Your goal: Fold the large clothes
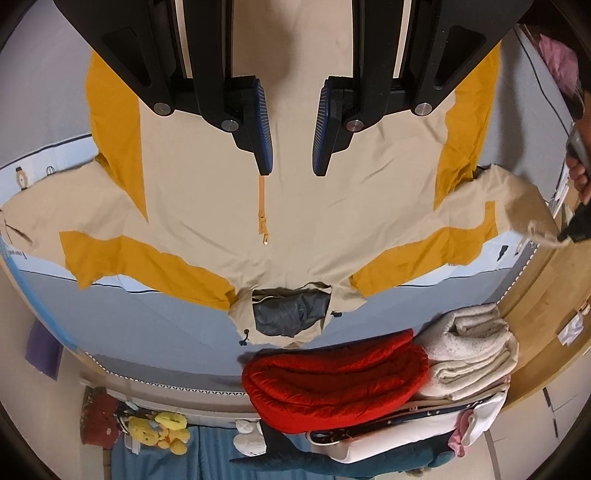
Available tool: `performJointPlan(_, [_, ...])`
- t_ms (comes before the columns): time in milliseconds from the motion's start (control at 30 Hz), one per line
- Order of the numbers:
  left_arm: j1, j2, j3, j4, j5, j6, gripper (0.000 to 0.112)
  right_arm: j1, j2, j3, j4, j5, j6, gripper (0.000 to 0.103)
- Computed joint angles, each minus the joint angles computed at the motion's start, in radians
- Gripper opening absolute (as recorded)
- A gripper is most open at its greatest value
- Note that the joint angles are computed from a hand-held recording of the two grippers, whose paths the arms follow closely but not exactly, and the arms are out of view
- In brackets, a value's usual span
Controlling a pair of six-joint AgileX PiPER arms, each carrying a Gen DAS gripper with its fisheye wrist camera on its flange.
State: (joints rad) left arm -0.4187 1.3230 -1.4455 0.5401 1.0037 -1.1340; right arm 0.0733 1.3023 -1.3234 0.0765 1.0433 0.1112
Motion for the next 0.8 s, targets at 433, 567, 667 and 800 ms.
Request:
performJointPlan(433, [-0.372, 0.510, -0.266, -0.473, 0.030, 0.224, 0.003, -0.130, -0.105, 0.099, 0.092, 0.034, -0.064, 0.024])
performJointPlan(567, [-0.321, 0.444, -0.140, -0.617, -0.005, 0.226, 0.011, -0.155, -0.111, 0.146, 0.118, 0.023, -0.042, 0.024])
performJointPlan(667, [-0.298, 0.393, -0.106, -0.661, -0.008, 0.293, 0.038, -0.142, -0.110, 0.169, 0.124, 0.007, -0.007, 0.024])
performJointPlan(800, [-0.255, 0.299, -0.040, -0.667, -0.027, 0.347, 0.038, -0.047, -0.113, 0.188, 0.057, -0.046, 0.044, 0.024])
